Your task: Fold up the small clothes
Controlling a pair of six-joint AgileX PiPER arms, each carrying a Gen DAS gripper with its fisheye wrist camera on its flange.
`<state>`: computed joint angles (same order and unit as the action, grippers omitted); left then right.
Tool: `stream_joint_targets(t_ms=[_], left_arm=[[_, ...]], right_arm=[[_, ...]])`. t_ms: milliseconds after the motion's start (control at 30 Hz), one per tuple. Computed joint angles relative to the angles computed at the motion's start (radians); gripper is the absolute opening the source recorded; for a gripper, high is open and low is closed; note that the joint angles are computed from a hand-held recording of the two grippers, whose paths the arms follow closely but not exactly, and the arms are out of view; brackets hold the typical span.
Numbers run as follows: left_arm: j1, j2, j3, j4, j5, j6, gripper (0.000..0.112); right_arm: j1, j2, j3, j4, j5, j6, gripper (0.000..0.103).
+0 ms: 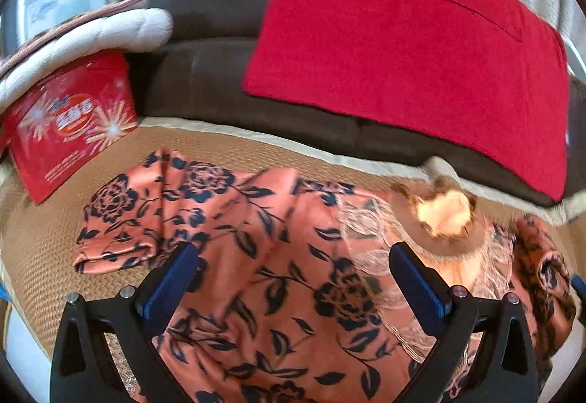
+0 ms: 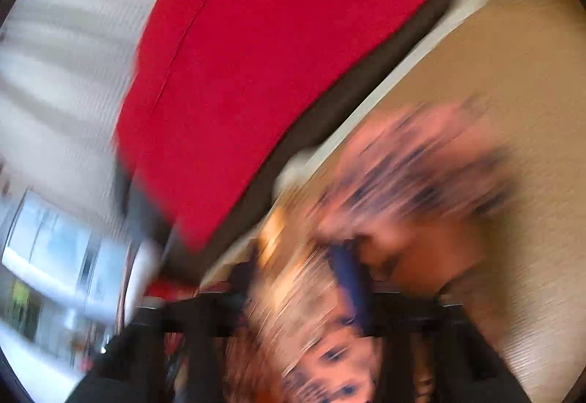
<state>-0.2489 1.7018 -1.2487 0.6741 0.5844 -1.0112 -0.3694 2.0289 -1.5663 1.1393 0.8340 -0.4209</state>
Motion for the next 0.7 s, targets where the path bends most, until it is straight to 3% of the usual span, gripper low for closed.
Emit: stream_joint_targets(t_ms=[33, 100, 300, 400, 433, 467, 600, 700], left_arm=[[-0.016, 0.006, -0.005, 0.016, 0.006, -0.005, 0.103], [-0.036, 0.014, -0.013, 0.022, 0.006, -0.007, 0.103], [-0.084, 0.033, -0.027, 0.025, 0.008, -0.001, 0.103], [-0.088, 0.028, -0.023, 0.015, 0.01, 0.009, 0.103], [-0.083, 0.028, -0.022, 0.013, 0.007, 0.014, 0.103], [-0.081, 0.026, -0.019, 0.018, 0.007, 0.012, 0.103], [-0.054, 0.011, -0.007, 0.035, 0.007, 0.009, 0.103], [-0.019, -0.02, 0.016, 0.02, -0.008, 0.017, 0.103]], right_arm=[[-0.02, -0.022, 0.032, 0.002, -0.054, 0.024, 0.093], [-0.082, -0.011, 0.025, -0.008, -0.099, 0.085, 0.093], [-0.081, 0.234, -0.225, -0.066, 0.028, 0.23, 0.088], [-0.038, 0.35, -0.387, -0.137, 0.057, 0.307, 0.07], [-0.023, 0.379, -0.422, -0.148, 0.061, 0.327, 0.043], [-0.011, 0.398, -0.448, -0.149, 0.069, 0.334, 0.029], [0.092, 0.309, -0.385, -0.156, -0.062, 0.214, 0.023], [0.162, 0.264, -0.355, -0.002, -0.075, -0.016, 0.02]])
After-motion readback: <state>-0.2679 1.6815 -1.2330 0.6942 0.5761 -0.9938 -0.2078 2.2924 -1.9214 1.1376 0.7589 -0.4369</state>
